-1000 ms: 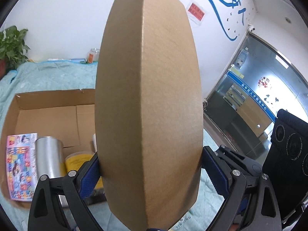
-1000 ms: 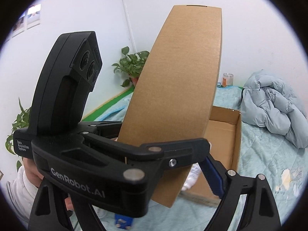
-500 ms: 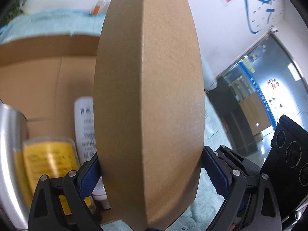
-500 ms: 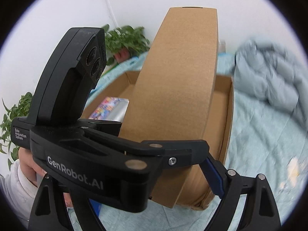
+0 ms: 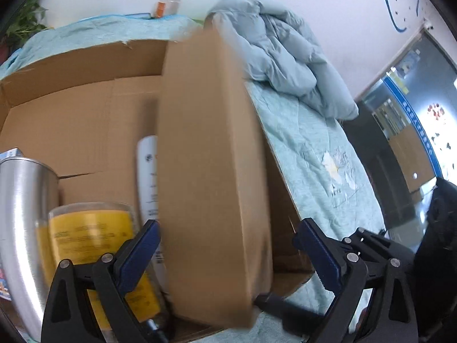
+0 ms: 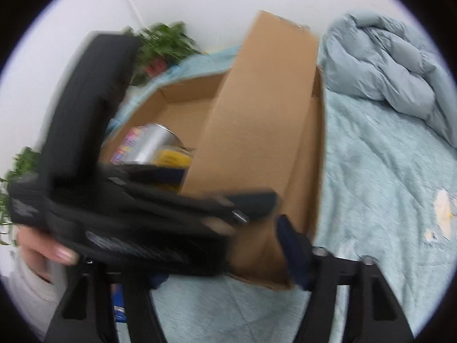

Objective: Organize rigid objects
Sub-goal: 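Carry the cardboard divider into the box and stand it beside the spray bottle, then open the left gripper and push the divider against the box wall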

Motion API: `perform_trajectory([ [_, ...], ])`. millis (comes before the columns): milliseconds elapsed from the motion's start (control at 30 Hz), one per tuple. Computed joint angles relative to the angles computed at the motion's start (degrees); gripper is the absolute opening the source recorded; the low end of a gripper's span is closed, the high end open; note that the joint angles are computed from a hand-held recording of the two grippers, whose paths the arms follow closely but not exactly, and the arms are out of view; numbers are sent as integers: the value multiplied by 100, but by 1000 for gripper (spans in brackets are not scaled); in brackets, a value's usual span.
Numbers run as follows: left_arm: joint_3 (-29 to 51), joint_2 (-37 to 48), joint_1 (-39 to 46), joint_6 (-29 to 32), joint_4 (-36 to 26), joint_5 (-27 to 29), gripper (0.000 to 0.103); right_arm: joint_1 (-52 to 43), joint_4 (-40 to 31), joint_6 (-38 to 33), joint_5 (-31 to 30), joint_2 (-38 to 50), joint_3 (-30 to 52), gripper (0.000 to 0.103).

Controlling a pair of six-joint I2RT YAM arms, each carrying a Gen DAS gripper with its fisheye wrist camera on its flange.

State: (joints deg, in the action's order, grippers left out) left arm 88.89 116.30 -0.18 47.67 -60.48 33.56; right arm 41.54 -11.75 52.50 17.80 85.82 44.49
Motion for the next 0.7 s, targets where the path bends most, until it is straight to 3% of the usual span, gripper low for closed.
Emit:
perform_trajectory([
  [67,133,72,64,139,-63,109,97,-77,98,164,-192,-11,-109,62],
  [133,-301,-262,197,394,-74,216,96,-49,142,302,-193,-71,-176,62],
  [200,-381,-263,207,438,-35,365,89,-26,63,355,-185,-99,-146,62],
  [300,-52,-38,440,787,-607,484,75,15,-30,378,-170,-93,-88,62],
  [433,-322,-23,403,877,-386,386,70,-95,34,117,-194,47,-29,62],
  [467,-244,64,375,918,-499,419,65,-97,-4,61,-218,99,42,62],
  [700,-222,115,111,862,-419,262,65,57,-283,-60,-123,359,413,62],
])
